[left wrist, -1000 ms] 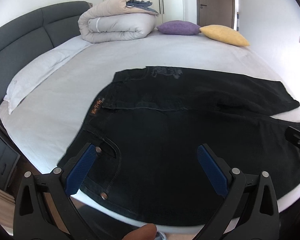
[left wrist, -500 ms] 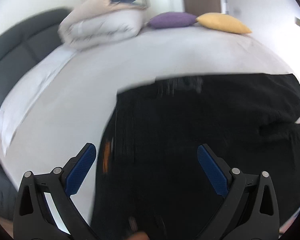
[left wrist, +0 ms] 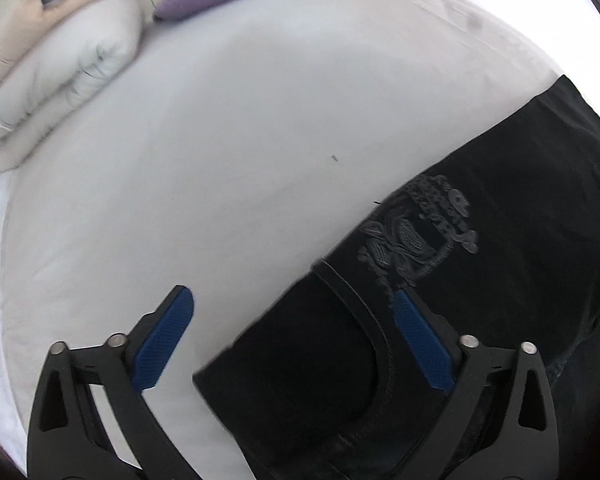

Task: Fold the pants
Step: 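Grasp the waistband of the black jeans with the left tool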

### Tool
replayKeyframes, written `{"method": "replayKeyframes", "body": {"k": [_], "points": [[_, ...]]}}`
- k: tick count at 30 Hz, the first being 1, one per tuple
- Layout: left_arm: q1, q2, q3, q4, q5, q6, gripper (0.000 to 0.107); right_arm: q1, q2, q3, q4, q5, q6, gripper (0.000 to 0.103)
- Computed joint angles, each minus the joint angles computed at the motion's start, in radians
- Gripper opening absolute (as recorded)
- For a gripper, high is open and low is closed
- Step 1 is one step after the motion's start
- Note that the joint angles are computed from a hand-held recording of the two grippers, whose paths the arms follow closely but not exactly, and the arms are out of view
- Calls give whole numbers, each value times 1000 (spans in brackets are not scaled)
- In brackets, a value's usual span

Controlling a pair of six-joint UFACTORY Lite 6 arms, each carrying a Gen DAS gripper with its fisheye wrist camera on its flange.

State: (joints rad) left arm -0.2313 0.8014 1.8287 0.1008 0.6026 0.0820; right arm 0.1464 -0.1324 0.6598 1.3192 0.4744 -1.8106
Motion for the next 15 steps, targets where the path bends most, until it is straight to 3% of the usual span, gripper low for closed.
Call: {"method": "replayKeyframes", "body": {"k": [4,6,8,10,12,15], "points": [[54,237,268,-109,156,143,86,31,137,107,3,2,-22,75],[65,277,314,-141,165,158,82,57,204,175,-7,-3,-16,71],[73,291,338,-193,174,198,64,82,272,250,-26,-10,10,66],[62,259,296,-170,139,188,24,104,332,323,-58,-13,58,64],[50,226,245,-162,110,183,11,134,402,416,-105,-27,122,62],[9,95,28,-38,-35,72,3,180,503,565,-239,-44,260,61]]}}
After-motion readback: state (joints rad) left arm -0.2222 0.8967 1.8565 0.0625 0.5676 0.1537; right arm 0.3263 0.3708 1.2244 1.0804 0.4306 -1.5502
